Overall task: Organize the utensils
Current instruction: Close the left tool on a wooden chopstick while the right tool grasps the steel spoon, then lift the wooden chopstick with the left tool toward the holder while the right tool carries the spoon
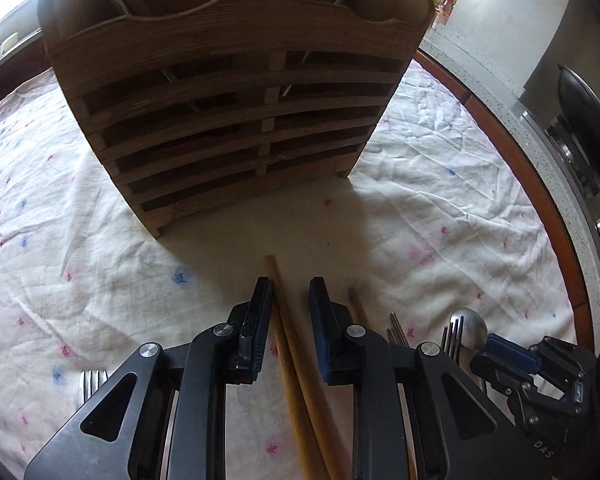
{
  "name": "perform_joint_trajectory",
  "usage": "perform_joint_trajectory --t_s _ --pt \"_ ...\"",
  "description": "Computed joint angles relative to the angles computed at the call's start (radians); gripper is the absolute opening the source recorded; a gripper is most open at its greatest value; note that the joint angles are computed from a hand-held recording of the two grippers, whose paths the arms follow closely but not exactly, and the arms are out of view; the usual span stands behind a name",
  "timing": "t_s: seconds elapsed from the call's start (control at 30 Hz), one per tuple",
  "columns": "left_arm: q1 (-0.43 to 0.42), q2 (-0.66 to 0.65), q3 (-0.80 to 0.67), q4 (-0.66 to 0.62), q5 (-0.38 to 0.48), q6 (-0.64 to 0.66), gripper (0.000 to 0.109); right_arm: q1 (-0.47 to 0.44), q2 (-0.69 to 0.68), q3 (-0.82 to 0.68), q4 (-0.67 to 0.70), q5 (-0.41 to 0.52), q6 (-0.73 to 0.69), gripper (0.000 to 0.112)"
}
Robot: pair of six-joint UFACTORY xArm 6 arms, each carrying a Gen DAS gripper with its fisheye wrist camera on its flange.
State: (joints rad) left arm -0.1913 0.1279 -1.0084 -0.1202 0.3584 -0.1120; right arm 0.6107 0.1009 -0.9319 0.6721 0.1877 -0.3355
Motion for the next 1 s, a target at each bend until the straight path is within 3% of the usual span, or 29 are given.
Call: perform_joint_trajectory --t_s 0.13,0.2,0.3,0.6,1.0 --pt "-0.01 0.007 -0.018 0.144 0.028 -0.078 0.016 0.002 0.01 -0.004 -0.115 -0.005 0.073 0.016" --pt "-0.007 0.011 -0.025 0.179 0.036 -0.09 0.01 0.003 0.012 -0.001 -0.19 -0.013 0.122 0.015" --pt "-0.005 0.019 -0.036 0.135 0.036 -0.052 0.007 -0.001 0.02 -0.005 -0.24 -0.019 0.154 0.007" --pt "0.005 -0.08 0.055 -0.046 -0.015 0.07 0.005 0.01 -0.018 0.002 0.087 -0.003 -0.099 0.004" --pt "-0.01 -0.111 0.073 -0.015 0.035 0.087 0.004 0.017 -0.084 0.032 0.206 -0.024 -0.188 0.004"
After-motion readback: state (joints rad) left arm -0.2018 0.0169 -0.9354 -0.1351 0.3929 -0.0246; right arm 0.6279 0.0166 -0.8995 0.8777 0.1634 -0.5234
